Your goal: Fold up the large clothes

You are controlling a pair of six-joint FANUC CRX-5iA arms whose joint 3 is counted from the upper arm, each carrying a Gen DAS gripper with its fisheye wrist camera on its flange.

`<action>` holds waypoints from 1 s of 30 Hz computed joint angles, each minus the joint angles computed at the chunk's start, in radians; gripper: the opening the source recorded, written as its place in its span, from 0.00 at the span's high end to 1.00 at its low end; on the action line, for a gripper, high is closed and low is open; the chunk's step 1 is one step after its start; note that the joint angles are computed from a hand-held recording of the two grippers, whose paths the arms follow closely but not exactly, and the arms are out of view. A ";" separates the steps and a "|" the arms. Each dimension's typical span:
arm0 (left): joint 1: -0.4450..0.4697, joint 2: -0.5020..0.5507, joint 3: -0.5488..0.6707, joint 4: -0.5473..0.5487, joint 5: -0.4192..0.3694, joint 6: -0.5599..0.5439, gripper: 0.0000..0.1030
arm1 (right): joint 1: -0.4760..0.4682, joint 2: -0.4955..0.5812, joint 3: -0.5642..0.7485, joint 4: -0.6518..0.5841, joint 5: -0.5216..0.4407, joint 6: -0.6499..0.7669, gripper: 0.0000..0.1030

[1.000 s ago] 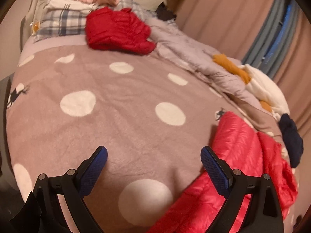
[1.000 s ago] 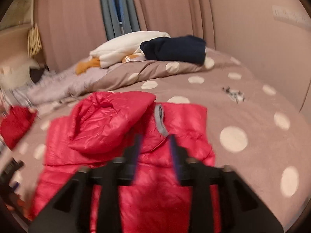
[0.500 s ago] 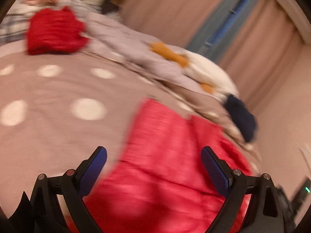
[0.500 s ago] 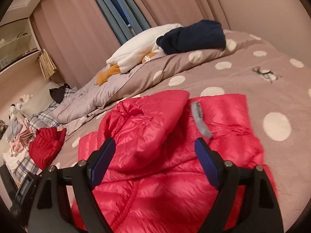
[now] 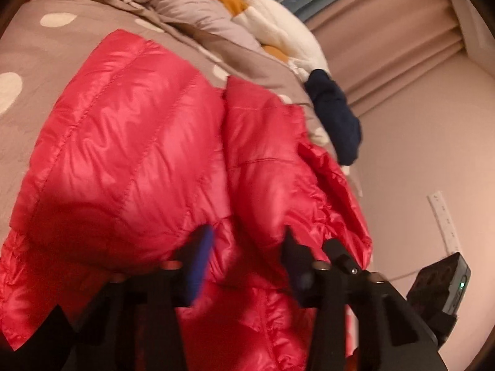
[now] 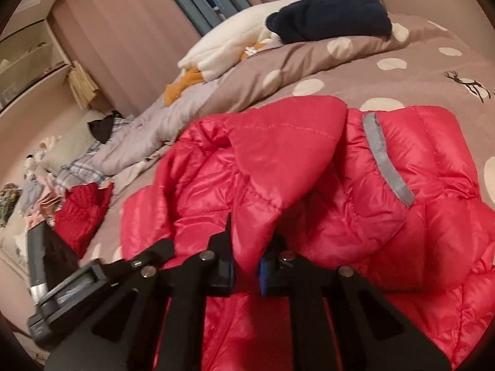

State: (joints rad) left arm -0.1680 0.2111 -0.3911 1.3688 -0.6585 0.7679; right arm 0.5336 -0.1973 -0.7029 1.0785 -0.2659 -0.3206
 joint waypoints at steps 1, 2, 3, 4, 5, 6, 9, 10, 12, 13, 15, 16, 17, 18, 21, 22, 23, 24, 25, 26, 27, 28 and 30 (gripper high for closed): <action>-0.003 -0.009 -0.004 -0.005 0.004 -0.007 0.69 | 0.003 -0.013 -0.006 0.005 0.001 -0.003 0.89; -0.013 -0.029 -0.014 -0.019 0.034 -0.020 0.73 | 0.006 -0.028 -0.014 0.022 -0.002 -0.014 0.90; -0.026 -0.049 -0.025 -0.030 0.066 -0.035 0.74 | 0.006 -0.044 -0.026 0.046 0.000 -0.030 0.90; -0.033 -0.071 -0.040 -0.046 0.092 -0.049 0.77 | 0.006 -0.056 -0.034 0.057 0.003 -0.043 0.90; -0.040 -0.090 -0.051 -0.063 0.112 -0.053 0.78 | 0.013 -0.070 -0.043 0.058 0.003 -0.049 0.90; -0.046 -0.104 -0.066 -0.055 0.122 -0.070 0.78 | 0.026 -0.079 -0.045 0.040 -0.005 -0.032 0.90; -0.040 -0.141 -0.105 -0.026 0.100 -0.092 0.79 | 0.095 -0.119 -0.051 -0.036 -0.082 0.069 0.91; -0.036 -0.152 -0.116 -0.021 0.083 -0.090 0.79 | 0.116 -0.136 -0.059 -0.056 -0.103 0.106 0.91; -0.028 -0.163 -0.130 -0.019 0.067 -0.095 0.80 | 0.158 -0.164 -0.073 -0.088 -0.165 0.141 0.91; -0.028 -0.173 -0.137 -0.042 0.075 -0.081 0.80 | 0.170 -0.168 -0.074 -0.102 -0.191 0.142 0.91; -0.028 -0.188 -0.145 -0.134 0.113 -0.021 0.80 | 0.172 -0.179 -0.089 -0.112 -0.200 0.128 0.91; -0.007 -0.204 -0.156 -0.211 0.099 0.037 0.80 | 0.172 -0.177 -0.090 -0.135 -0.201 0.141 0.91; 0.001 -0.189 -0.138 -0.274 0.085 0.101 0.80 | 0.178 -0.164 -0.080 -0.182 -0.218 0.174 0.91; 0.000 -0.186 -0.138 -0.286 0.086 0.116 0.80 | 0.187 -0.150 -0.072 -0.203 -0.239 0.190 0.91; -0.032 -0.180 -0.143 -0.299 0.165 0.108 0.80 | 0.197 -0.091 -0.053 -0.219 -0.289 0.219 0.89; -0.046 -0.179 -0.144 -0.317 0.200 0.111 0.80 | 0.187 -0.073 -0.056 -0.208 -0.279 0.206 0.89; -0.059 -0.173 -0.140 -0.339 0.233 0.124 0.80 | 0.173 -0.064 -0.061 -0.207 -0.260 0.193 0.89; -0.065 -0.162 -0.127 -0.379 0.251 0.153 0.80 | 0.151 -0.052 -0.067 -0.207 -0.227 0.177 0.90; -0.067 -0.153 -0.111 -0.421 0.257 0.185 0.80 | 0.138 -0.046 -0.067 -0.217 -0.209 0.177 0.90; -0.067 -0.145 -0.096 -0.455 0.257 0.212 0.80 | 0.124 -0.043 -0.069 -0.218 -0.192 0.173 0.91; -0.066 -0.141 -0.090 -0.465 0.256 0.222 0.80 | 0.113 -0.039 -0.070 -0.213 -0.179 0.165 0.91; -0.063 -0.135 -0.083 -0.469 0.251 0.230 0.79 | 0.107 -0.035 -0.069 -0.211 -0.174 0.163 0.91; -0.064 -0.130 -0.082 -0.462 0.256 0.228 0.79 | 0.107 -0.020 -0.057 -0.205 -0.186 0.166 0.91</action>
